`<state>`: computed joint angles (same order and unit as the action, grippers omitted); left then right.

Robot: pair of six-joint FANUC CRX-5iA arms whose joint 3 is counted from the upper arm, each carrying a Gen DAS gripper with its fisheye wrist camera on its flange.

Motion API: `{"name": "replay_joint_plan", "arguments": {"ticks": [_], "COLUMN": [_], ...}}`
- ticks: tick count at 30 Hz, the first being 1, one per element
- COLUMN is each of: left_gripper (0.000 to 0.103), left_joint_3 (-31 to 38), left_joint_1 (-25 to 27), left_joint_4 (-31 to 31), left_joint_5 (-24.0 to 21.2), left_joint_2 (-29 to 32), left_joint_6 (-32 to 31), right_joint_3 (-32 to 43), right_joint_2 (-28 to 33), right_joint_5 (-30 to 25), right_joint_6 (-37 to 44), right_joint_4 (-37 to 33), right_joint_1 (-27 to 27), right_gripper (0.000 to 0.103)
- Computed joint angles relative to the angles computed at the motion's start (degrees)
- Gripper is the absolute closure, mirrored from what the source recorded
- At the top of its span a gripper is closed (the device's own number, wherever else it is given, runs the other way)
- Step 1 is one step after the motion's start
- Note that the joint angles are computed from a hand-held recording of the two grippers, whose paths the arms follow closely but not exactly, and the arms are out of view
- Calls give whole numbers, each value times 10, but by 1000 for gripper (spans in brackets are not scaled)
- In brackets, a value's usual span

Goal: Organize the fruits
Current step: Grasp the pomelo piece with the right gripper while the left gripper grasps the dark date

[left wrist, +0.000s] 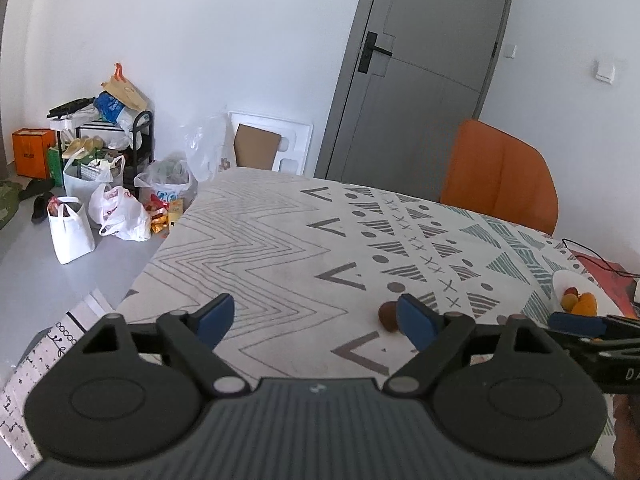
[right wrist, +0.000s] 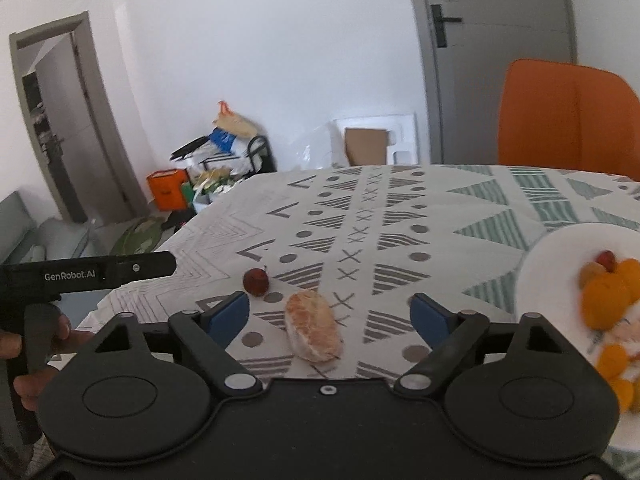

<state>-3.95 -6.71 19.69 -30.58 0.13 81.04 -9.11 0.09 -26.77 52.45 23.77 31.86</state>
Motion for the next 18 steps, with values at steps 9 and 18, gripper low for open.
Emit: {"name": "replay_joint_plan", "arguments": {"ticks": [9,18], "left_gripper": [25,30], "left_joint_3": [26,51], "left_joint_1": [3,-4], "left_joint_4": [-29,-44], "left_joint_5": [-15,-39], "left_joint_2": [16,38], "left_joint_6": [23,27], "right_joint_3": [96,76], "right_joint_2": [57,71], "right_joint_5": [-70,-58], "right_joint_6": [147,125], "right_joint_4": [-123,-73], "right_joint_1": [-5,5], "right_gripper": [35,69]}}
